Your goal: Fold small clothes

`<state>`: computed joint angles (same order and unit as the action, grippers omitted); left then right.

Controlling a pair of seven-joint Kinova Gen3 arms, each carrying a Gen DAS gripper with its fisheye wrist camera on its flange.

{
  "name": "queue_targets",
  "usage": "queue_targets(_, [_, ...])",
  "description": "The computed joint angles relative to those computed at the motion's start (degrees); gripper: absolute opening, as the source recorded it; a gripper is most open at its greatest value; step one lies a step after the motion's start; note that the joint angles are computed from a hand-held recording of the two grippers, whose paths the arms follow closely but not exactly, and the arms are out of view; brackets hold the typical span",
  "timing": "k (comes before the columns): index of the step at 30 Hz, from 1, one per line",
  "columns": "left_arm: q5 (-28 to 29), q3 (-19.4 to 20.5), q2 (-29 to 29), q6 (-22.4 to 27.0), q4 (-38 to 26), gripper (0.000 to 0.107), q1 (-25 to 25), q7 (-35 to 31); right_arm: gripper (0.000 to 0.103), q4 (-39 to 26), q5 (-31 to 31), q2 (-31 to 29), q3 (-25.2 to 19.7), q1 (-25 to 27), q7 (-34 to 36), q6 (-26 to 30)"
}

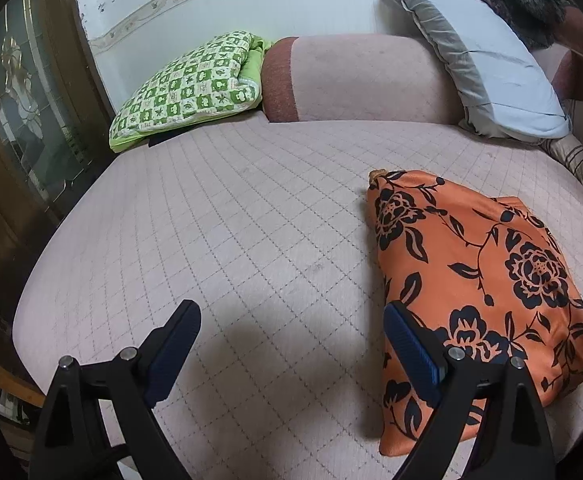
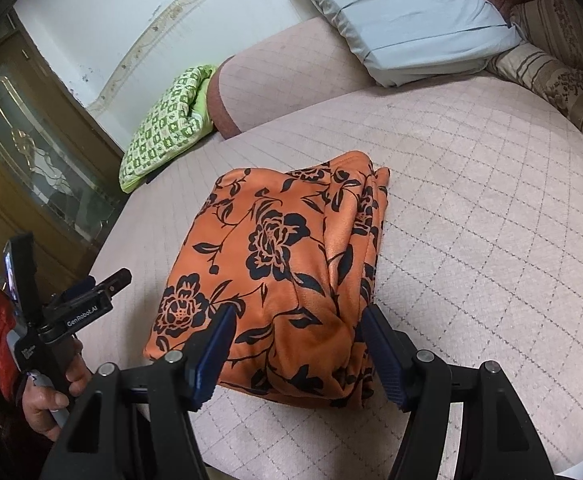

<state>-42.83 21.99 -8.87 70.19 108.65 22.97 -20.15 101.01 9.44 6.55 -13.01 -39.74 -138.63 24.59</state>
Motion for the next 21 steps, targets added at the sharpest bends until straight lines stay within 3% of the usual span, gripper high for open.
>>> queue_targets(21, [-0.31, -1.04, 0.8, -3.94, 2.22, 0.093, 0.42, -0.07, 0.069, -1.53, 0.91, 1.57, 0.63, -1.0, -0.84, 1.85])
